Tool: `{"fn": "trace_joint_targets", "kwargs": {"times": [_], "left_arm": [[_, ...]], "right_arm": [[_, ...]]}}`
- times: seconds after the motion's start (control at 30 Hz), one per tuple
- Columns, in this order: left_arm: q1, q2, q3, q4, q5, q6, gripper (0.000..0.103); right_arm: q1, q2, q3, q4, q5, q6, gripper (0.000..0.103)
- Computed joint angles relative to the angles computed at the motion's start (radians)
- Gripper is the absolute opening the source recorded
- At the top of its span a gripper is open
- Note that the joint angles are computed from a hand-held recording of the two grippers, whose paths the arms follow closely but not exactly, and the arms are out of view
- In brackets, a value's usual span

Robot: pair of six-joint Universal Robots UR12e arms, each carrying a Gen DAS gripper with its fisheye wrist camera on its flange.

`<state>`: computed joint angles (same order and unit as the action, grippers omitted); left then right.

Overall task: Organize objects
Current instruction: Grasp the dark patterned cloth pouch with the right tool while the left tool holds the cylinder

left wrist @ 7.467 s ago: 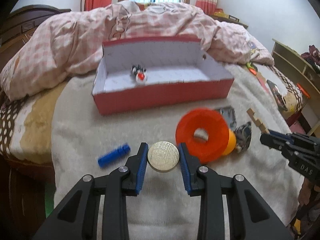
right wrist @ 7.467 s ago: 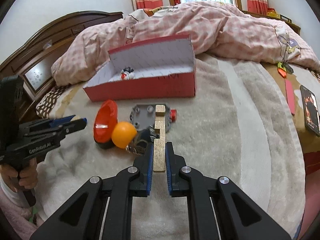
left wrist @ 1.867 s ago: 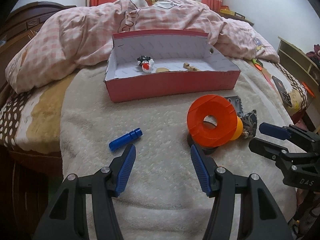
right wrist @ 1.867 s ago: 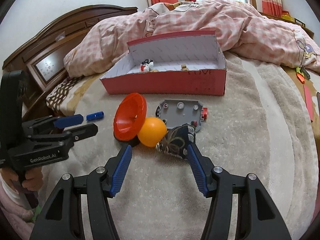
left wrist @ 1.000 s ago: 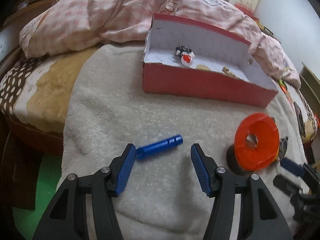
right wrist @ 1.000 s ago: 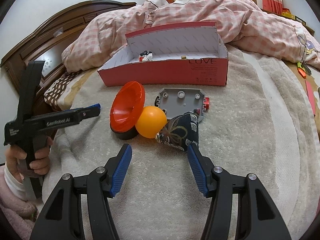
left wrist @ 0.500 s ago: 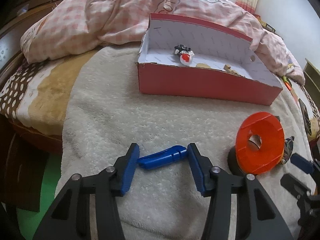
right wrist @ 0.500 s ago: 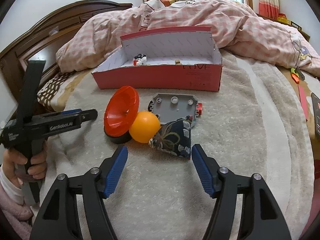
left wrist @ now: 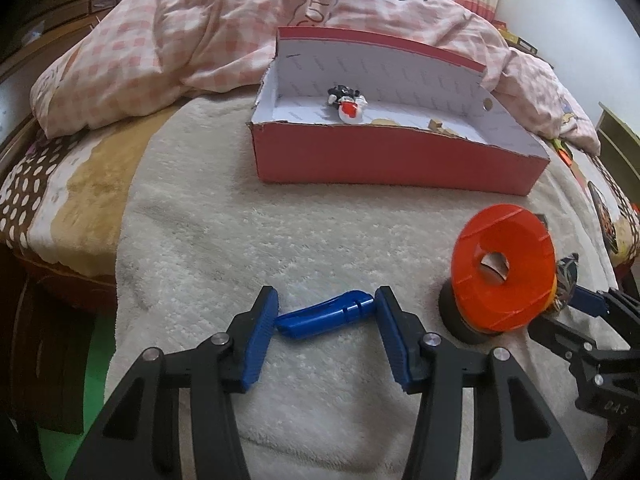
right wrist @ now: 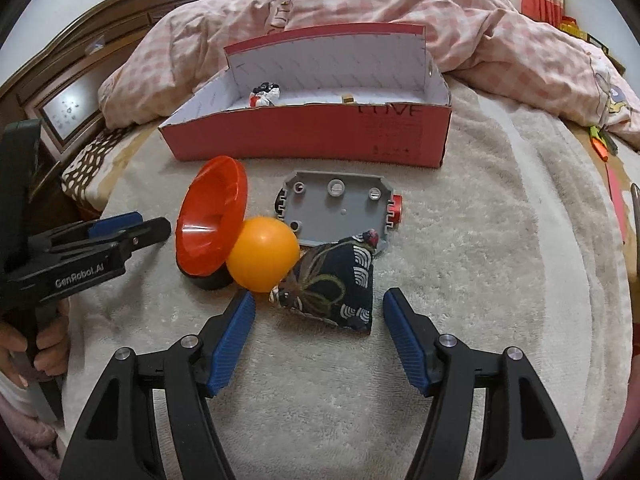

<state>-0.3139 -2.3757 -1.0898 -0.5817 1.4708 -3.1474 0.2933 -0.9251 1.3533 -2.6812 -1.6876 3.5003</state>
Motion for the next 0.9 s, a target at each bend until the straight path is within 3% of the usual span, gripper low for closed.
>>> {"fn": "trace_joint_targets", "kwargs": {"times": [0.23,0.53,0.9], "left_arm": [[-0.003,0.002,-0.006,0.008,0.011,0.006,0.05],[-0.004,0.01,-0.018,0.018,-0.02,0.027,0.049],[-0.001,0.018,-0.028,0.034,-0.028,0.031,0.049]], "right_arm": [[-0.001,0.004,-0.003,0.002,-0.008,-0.005,0.065],[0.004,-0.002,0.016,-0.027,-0.058,0.024,0.044],[0.008,-0.013,0.042,-0.095,-0.059,0.04,0.04]]}}
